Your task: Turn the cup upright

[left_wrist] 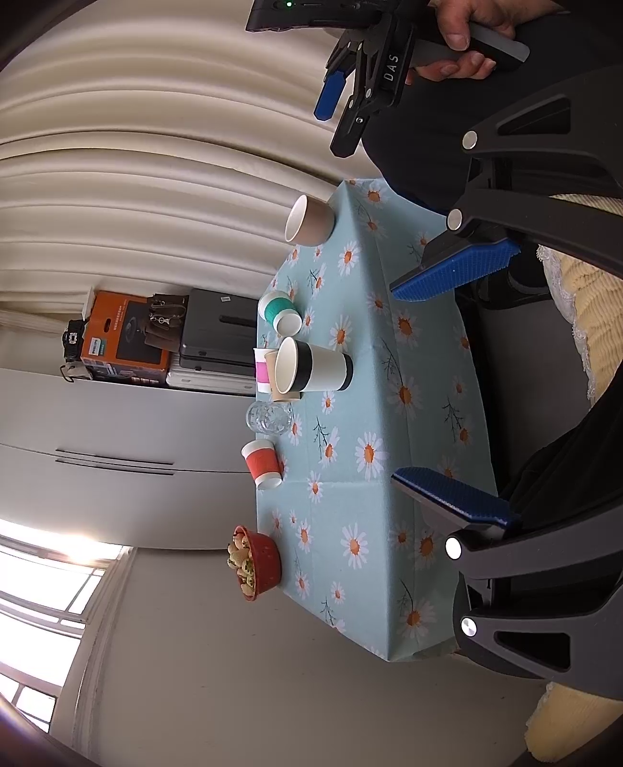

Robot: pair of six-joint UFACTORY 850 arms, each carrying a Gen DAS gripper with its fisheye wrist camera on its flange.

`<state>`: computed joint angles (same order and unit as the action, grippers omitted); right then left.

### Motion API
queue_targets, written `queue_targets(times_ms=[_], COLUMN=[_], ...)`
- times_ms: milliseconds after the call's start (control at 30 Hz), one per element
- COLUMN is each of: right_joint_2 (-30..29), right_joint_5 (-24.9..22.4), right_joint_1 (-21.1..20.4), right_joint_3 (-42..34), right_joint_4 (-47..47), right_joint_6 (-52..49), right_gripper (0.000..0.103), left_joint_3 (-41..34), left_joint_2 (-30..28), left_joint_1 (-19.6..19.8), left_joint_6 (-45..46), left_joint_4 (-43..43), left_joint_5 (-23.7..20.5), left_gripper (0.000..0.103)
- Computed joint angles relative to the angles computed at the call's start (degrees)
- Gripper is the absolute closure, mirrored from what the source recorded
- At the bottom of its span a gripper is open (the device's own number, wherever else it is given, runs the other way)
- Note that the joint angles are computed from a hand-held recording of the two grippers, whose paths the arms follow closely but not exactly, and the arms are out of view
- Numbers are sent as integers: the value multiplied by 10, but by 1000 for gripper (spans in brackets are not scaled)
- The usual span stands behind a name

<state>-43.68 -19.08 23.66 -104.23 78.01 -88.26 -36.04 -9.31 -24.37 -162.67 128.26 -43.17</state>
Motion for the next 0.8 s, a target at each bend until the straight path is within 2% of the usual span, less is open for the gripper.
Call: queue_targets(times_ms=[333,467,800], right_joint_2=[-3,-1,-5], right_joint_5=[-2,-1,-2], right_joint_1=[-1,-3,-4], right_joint_3=[-4,1,-7], right_joint_4=[-9,22,-8], right_joint_6=[7,-26,-1], right_gripper=[6,6,6], left_joint_3=[0,0,-1], left_joint_2=[0,-1,-2], left_joint_1=[1,1,1], left_joint_6=[0,-2,-1], left_joint_4=[2,3,2], left_joint_5=[2,1,2], left_gripper=[33,33,33])
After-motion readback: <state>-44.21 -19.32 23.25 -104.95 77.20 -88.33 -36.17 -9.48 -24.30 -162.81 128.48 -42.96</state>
